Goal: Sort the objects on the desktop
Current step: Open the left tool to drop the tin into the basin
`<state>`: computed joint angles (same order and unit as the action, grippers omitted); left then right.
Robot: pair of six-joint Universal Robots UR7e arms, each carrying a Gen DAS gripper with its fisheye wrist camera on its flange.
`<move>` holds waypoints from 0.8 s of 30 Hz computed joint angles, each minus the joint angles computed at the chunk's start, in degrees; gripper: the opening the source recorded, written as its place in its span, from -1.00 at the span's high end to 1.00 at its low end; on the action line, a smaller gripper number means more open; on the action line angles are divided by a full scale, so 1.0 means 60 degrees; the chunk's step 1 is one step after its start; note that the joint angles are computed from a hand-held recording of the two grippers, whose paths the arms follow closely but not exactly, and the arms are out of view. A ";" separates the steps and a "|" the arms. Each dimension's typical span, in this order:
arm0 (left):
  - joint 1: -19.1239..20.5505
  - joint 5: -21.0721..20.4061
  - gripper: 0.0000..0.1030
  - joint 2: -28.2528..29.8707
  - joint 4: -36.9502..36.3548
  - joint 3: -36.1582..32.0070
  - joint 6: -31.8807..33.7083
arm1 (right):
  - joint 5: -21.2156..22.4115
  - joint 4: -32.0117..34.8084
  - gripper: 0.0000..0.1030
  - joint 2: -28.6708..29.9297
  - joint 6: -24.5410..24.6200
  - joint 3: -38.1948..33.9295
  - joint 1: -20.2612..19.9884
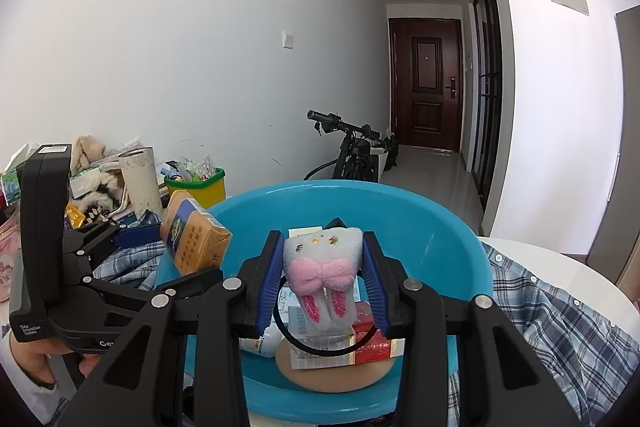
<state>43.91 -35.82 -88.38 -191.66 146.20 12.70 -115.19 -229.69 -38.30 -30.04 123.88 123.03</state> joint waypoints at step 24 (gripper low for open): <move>0.0203 0.0207 -1.00 0.0157 -0.0412 -0.0101 0.0046 | 0.0090 0.0032 0.28 0.0147 0.0051 -0.0046 -0.0010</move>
<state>45.13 -34.58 -87.44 -194.14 145.59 12.98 -114.65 -229.50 -37.41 -29.73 123.61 122.97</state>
